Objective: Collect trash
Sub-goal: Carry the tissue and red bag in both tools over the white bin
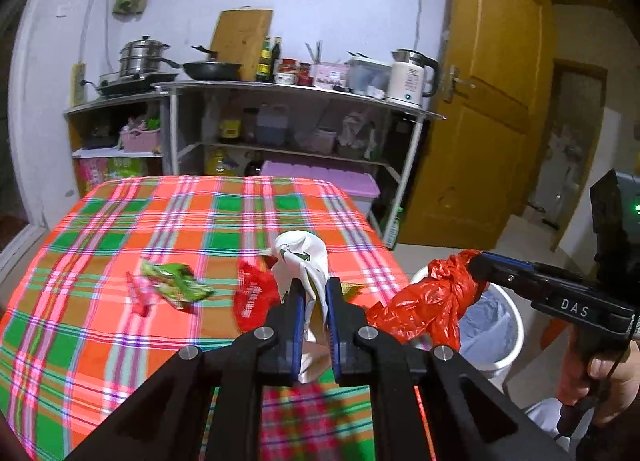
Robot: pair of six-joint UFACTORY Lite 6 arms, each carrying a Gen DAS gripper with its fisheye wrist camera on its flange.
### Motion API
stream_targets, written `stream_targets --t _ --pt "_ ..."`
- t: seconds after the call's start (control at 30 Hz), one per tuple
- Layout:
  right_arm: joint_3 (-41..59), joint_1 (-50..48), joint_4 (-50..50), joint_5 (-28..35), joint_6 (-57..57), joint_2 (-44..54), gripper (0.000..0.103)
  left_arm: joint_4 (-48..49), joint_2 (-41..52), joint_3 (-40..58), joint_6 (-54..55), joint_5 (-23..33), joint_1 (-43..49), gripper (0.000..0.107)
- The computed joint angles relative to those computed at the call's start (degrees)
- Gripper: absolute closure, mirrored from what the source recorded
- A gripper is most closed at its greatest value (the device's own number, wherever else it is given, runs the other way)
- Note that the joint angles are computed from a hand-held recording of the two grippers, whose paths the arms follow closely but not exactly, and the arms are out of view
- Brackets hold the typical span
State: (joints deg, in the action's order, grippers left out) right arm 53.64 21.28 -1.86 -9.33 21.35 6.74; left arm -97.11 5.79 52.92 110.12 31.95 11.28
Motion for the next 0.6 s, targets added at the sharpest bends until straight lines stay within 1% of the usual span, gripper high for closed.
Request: stream_targets --t 0.13,0.23,0.6 --pt "-4.7 -2.5 -0.5 -0.8 0.7 -3.9 0.083 -1.0 -0.7 -1.1 0.1 -1.1 -3.9 0.097" --pt "-7.8 -5.1 -4.3 -1.3 4.3 -6.3 0.083 -2.0 -0.5 -1.0 -0.2 -2.5 -7.8 0.097" --pt "-17.0 -17.2 -23.6 -5.0 21.6 -11.8 0.083 -6.0 3.7 2.7 0.3 -6.7 -20.2 0.096"
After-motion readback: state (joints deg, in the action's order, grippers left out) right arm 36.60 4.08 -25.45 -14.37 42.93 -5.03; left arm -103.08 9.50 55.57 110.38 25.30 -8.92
